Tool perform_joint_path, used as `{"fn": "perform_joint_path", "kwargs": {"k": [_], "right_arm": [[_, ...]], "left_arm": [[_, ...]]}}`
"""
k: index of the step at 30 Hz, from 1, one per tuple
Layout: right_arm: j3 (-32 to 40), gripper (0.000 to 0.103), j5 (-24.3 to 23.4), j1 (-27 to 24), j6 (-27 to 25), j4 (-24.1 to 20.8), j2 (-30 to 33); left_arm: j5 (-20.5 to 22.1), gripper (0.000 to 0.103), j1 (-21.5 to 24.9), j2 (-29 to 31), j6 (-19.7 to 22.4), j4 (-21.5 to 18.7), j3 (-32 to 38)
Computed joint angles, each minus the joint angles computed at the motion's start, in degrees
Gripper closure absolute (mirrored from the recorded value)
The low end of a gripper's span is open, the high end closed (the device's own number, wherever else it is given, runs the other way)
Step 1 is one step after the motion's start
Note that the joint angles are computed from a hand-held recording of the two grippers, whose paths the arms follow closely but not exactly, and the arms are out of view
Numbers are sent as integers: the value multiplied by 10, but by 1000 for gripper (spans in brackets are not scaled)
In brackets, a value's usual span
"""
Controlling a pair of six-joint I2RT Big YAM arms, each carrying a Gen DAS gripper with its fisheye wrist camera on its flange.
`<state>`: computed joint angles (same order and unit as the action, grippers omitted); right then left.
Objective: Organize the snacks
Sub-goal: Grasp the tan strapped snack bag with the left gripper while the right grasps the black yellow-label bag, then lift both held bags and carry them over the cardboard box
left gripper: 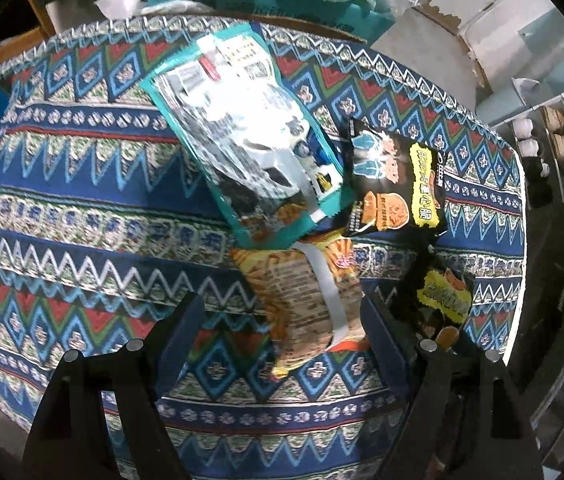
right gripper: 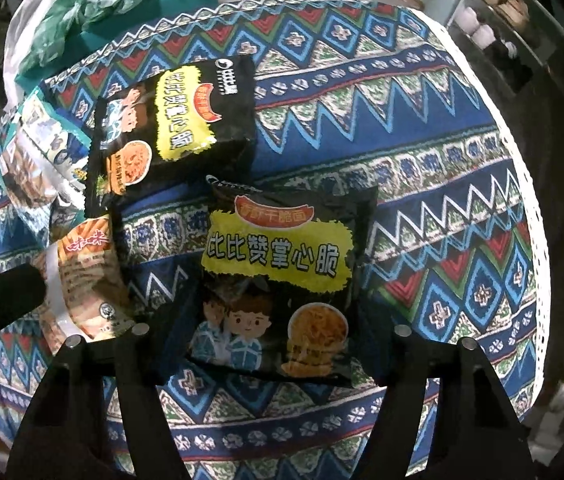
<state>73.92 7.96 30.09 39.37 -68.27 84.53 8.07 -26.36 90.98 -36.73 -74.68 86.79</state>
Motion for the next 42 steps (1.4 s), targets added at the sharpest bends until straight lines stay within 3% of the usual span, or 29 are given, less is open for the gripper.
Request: {"fn": "perform_joint_path", "kwargs": {"k": [8, 19, 21, 23, 32, 42], "right_arm": [[-19, 34, -10, -35, -9, -2, -37], [-24, 34, -13, -48, -14, -20, -63], [-21, 34, -12, -47, -15, -21, -63], [-9, 34, -5, -36, -11, -22, -49], [0, 34, 1, -25, -16, -32, -43], [8, 34, -13, -6, -10, -23, -52]], "left_arm": [[6, 19, -17, 14, -27, 12, 4], [-14, 17, -44, 62, -17, 21, 17], [-10, 21, -44, 56, -9, 40, 5], [-4, 38, -42, 49, 6, 54, -8], [14, 57, -25, 22, 76, 48, -24], [4, 60, -3, -23, 134, 36, -49]]}}
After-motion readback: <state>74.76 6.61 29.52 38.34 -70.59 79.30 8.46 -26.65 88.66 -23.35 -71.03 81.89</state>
